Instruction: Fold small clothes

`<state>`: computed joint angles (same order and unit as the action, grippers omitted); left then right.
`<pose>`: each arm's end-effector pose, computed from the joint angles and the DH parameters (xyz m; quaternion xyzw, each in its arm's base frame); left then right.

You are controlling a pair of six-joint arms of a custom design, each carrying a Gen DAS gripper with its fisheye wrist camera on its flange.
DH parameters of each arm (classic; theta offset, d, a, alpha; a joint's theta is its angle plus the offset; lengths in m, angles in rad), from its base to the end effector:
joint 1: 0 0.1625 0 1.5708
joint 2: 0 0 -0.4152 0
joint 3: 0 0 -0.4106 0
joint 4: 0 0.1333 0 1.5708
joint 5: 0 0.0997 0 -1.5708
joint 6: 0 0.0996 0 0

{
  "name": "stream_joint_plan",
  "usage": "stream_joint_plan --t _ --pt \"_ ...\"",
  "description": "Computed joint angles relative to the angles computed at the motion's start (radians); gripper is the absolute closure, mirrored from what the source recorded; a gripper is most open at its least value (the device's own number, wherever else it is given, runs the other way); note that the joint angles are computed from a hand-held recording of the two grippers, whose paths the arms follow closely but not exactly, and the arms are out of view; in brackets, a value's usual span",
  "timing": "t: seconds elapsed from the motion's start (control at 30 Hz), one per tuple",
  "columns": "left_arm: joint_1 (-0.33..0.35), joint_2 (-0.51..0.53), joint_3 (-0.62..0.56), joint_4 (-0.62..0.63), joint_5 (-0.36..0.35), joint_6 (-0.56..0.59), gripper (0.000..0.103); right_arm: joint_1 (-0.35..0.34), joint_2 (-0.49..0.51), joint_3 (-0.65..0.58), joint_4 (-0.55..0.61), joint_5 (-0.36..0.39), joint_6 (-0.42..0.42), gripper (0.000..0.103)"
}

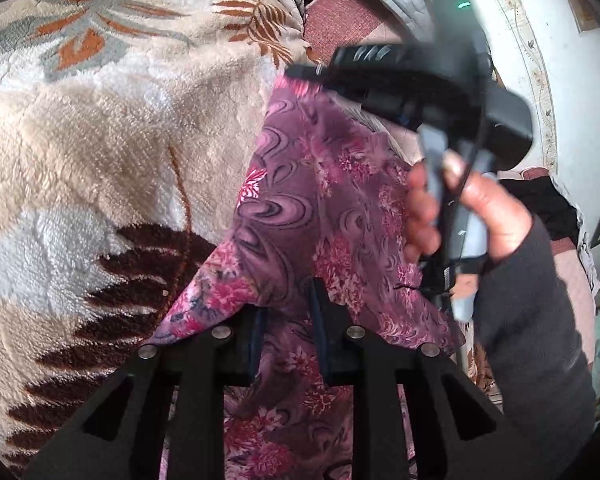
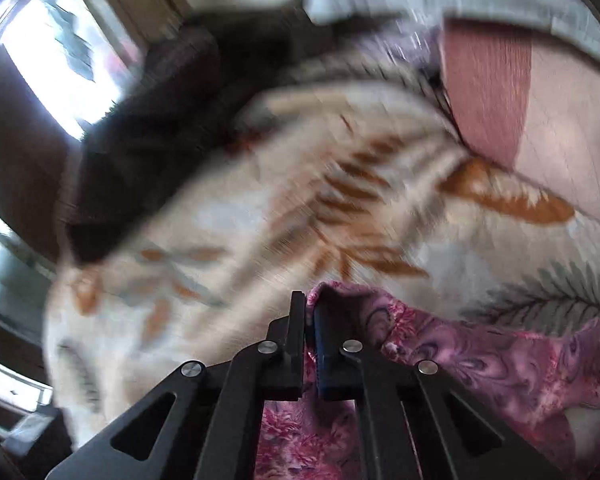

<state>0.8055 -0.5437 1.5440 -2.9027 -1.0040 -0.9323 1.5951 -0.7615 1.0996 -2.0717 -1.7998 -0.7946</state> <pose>-0.3493 -0.6333 -0.0153 -0.1250 0.9398 -0.3117 0.0633 0.1301 -0.7991 0.2332 0.3857 -0.9120 0.0321 0.1359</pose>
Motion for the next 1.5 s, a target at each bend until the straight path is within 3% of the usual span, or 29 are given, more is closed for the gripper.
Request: stream_joint_plan --t 0.07,0.17,0.23,0.3,0.33,0.4,0.47,0.5,0.53,0.57,0.6,0.67,0.77,0.87,1.0,1.2,1.37,1.43,1.47,1.5 --pt "-0.005 -0.002 -0.002 0.017 0.007 -0.004 0.084 -0.003 0.004 0.003 -0.017 -0.045 0.037 0.094" --pt "-0.024 -0.013 -0.003 0.047 0.011 -0.005 0.084 -0.062 -0.1 0.063 -0.02 0.139 0.11 0.09" --pt "-0.046 -0.017 0.005 -0.001 0.0 0.043 0.084 -0.12 -0.203 0.121 -0.033 0.227 0.162 0.081" --pt "-0.065 -0.014 -0.001 -0.038 0.0 0.109 0.079 -0.172 -0.296 0.174 -0.063 0.234 0.168 0.08" --pt "-0.077 -0.005 -0.018 -0.023 0.035 0.138 0.071 -0.199 -0.343 0.201 -0.1 0.211 0.166 0.08" --pt "-0.084 0.011 -0.057 0.073 0.101 0.123 0.065 -0.262 -0.415 0.23 -0.144 0.2 0.171 0.08" --pt "-0.07 0.035 -0.106 0.19 0.103 0.088 0.065 -0.342 -0.465 0.243 -0.146 0.237 0.225 0.08" --pt "-0.055 0.047 -0.131 0.281 0.08 0.043 0.065 -0.373 -0.477 0.236 -0.124 0.212 0.262 0.08" --pt "-0.049 0.05 -0.141 0.33 0.053 0.018 0.065 -0.395 -0.473 0.217 -0.084 0.152 0.288 0.093" --pt "-0.054 0.049 -0.134 0.342 0.061 0.008 0.066 -0.413 -0.477 0.21 -0.048 0.135 0.292 0.099" --pt "-0.063 0.042 -0.14 0.389 0.074 -0.001 0.066 -0.43 -0.496 0.217 -0.024 0.159 0.293 0.099" --pt "-0.078 0.008 -0.128 0.457 0.029 -0.022 0.066 -0.457 -0.552 0.253 -0.015 0.227 0.302 0.083" --pt "-0.125 -0.09 -0.024 0.497 0.015 -0.061 0.059 -0.472 -0.645 0.313 0.027 0.233 0.234 0.064" --pt "-0.173 -0.175 0.06 0.604 0.026 -0.113 0.043 -0.474 -0.742 0.403 0.046 0.136 0.144 0.063" --pt "-0.214 -0.268 0.201 0.651 -0.093 -0.189 0.042 -0.536 -0.888 0.523 0.018 0.062 0.014 0.052" --pt "-0.281 -0.329 0.371 0.614 -0.206 -0.32 0.042 -0.692 -0.994 0.572 0.113 0.111 -0.003 0.05" --pt "-0.311 -0.316 0.401 0.607 -0.275 -0.328 0.042 -0.792 -1.022 0.567 0.318 0.186 -0.044 0.05" --pt "-0.327 -0.306 0.399 0.614 -0.259 -0.324 0.045 -0.806 -1.026 0.573 0.365 0.192 -0.071 0.05" --pt "-0.333 -0.303 0.395 0.62 -0.249 -0.324 0.065 -0.809 -1.033 0.58 0.364 0.2 -0.091 0.054" --pt "-0.337 -0.296 0.391 0.624 -0.249 -0.32 0.078 -0.81 -1.042 0.589 0.364 0.211 -0.119 0.058"
